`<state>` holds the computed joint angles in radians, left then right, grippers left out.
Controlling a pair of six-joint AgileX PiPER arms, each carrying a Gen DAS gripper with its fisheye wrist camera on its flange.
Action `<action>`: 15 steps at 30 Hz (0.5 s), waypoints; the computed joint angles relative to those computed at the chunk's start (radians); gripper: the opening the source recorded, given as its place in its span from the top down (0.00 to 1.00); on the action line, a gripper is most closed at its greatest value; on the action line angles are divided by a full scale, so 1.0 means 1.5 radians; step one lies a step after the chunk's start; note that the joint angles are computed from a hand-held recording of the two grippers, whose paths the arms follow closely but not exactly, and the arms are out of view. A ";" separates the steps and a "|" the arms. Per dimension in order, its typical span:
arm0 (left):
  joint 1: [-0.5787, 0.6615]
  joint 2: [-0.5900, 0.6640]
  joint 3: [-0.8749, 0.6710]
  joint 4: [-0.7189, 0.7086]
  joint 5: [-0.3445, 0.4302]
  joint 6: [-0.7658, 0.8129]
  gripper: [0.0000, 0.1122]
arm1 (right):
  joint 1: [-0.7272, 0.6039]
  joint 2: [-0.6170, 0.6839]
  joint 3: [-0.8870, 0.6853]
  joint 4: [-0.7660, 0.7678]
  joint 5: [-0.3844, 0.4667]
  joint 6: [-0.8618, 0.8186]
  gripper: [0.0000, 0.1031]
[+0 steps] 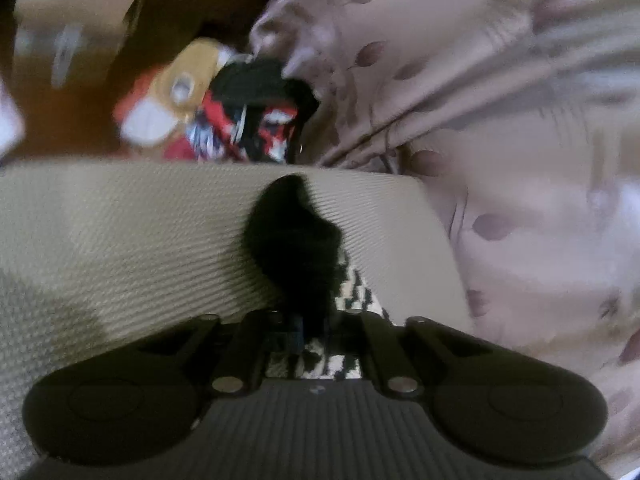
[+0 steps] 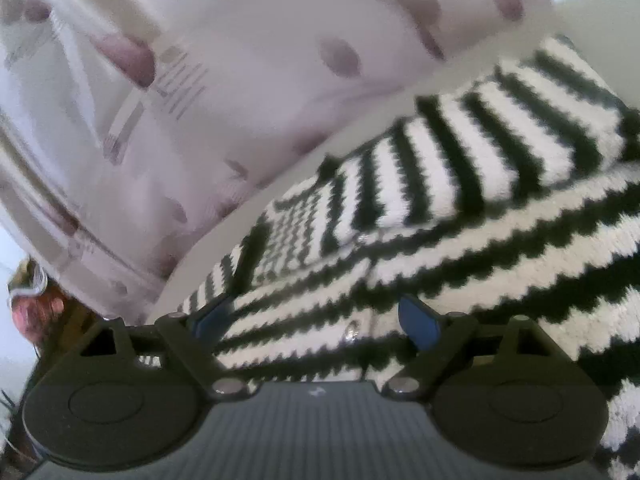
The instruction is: Fold small clothes
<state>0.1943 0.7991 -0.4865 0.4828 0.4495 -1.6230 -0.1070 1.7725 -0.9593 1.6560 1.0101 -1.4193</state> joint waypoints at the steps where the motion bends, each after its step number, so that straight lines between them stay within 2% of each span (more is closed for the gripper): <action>1: -0.044 0.008 -0.022 0.067 0.029 -0.064 0.93 | -0.007 0.003 0.002 0.008 0.007 0.000 0.13; 3: -0.149 0.047 -0.083 0.200 0.089 -0.197 0.93 | -0.021 0.007 0.006 0.021 0.028 0.001 0.13; 5: -0.254 0.113 -0.169 0.293 0.161 -0.270 0.93 | -0.039 0.004 0.011 0.032 0.049 0.001 0.13; 10: -0.404 0.308 -0.442 0.351 0.234 -0.231 0.93 | -0.087 -0.015 0.021 0.033 0.083 -0.028 0.13; 12: -0.453 0.398 -0.576 0.350 0.250 -0.182 0.93 | -0.110 -0.016 0.022 0.022 0.094 -0.044 0.13; 15: -0.508 0.540 -0.775 0.334 0.246 -0.105 0.93 | -0.153 -0.009 0.029 0.017 0.123 -0.076 0.13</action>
